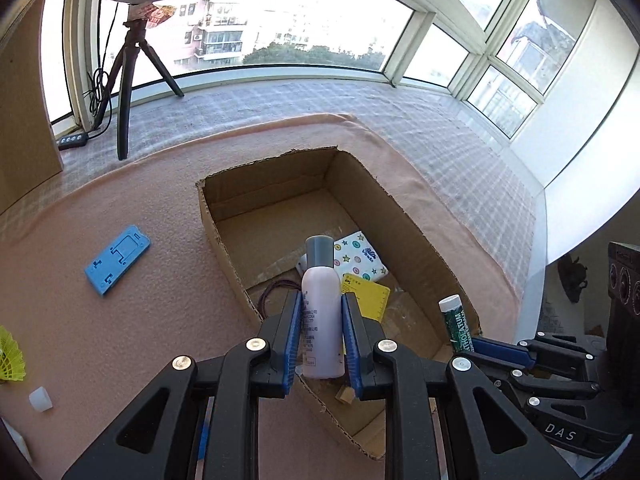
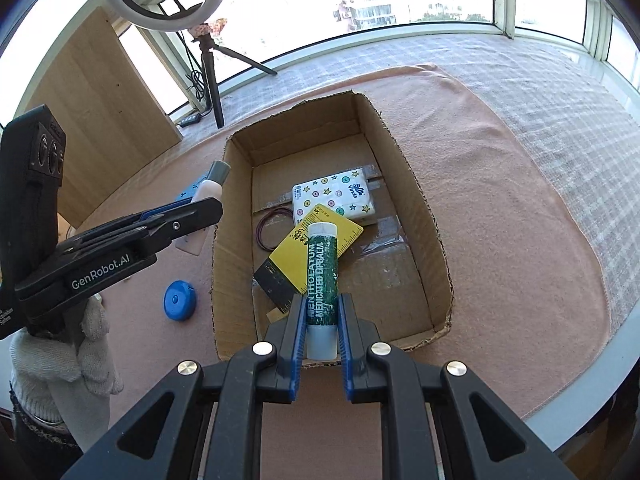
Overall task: Organize objects
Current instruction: 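Carry both items over the box and open both tools to drop them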
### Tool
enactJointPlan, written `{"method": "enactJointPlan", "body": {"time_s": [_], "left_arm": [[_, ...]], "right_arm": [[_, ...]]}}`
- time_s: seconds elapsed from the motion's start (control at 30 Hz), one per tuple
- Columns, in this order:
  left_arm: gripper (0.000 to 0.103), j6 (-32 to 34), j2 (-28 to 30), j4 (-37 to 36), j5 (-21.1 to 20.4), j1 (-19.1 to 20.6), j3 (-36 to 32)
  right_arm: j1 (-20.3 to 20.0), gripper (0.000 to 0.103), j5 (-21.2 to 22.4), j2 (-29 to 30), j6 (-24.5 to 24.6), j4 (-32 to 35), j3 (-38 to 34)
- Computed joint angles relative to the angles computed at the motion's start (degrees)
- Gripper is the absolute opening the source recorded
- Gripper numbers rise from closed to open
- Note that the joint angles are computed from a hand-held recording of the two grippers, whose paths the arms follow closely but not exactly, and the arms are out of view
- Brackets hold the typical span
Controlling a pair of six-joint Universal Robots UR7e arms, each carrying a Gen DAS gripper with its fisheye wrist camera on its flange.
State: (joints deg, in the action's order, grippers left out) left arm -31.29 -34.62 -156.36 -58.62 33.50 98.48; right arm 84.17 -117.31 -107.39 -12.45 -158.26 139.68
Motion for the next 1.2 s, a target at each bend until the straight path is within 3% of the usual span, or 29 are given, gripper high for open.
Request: {"method": "enactJointPlan", "body": {"time_s": [0.3, 0.33, 0.37, 0.4, 0.43, 0.5, 0.8, 1.2], "left_arm": [[0.023, 0.57, 1.91, 0.02, 0.63, -0.03, -2.73], [0.040, 0.40, 1.92, 0.39, 0.42, 0.09, -2.96], [0.068, 0.10, 1.91, 1.26, 0.15, 0.19, -3.30], [0.076, -0.06, 1.90, 1.56, 0.32, 0.23, -3.46], [0.078, 0.18, 1.81, 0.54, 0.89, 0.05, -3.06], [0.078, -0.05, 1.45, 0.32, 1.40, -0.12, -2.67], [0.078, -2.05, -0.73, 0.79, 3.06, -0.30, -0.32], [0.078, -11.43, -8.44, 3.40, 8.27, -2.20, 8.91]], "right_arm": [[-1.18, 0.014, 0.64, 0.25, -0.84, 0.22, -0.49], [-1.32, 0.018, 1.14, 0.17, -0.90, 0.53, -0.62], [-1.31, 0.023, 1.29, 0.10, -0.74, 0.89, -0.71], [-1.05, 0.041, 0.95, 0.15, -0.42, 0.99, -0.74], [-0.86, 0.059, 0.84, 0.10, -0.58, 0.52, -0.57], [0.00, 0.063, -0.06, 0.29, -1.47, -1.14, -0.07], [0.32, 0.063, 0.02, 1.01, -0.58, -0.56, -0.17], [2.20, 0.063, 1.98, 2.73, -1.03, 0.84, -0.87]]}}
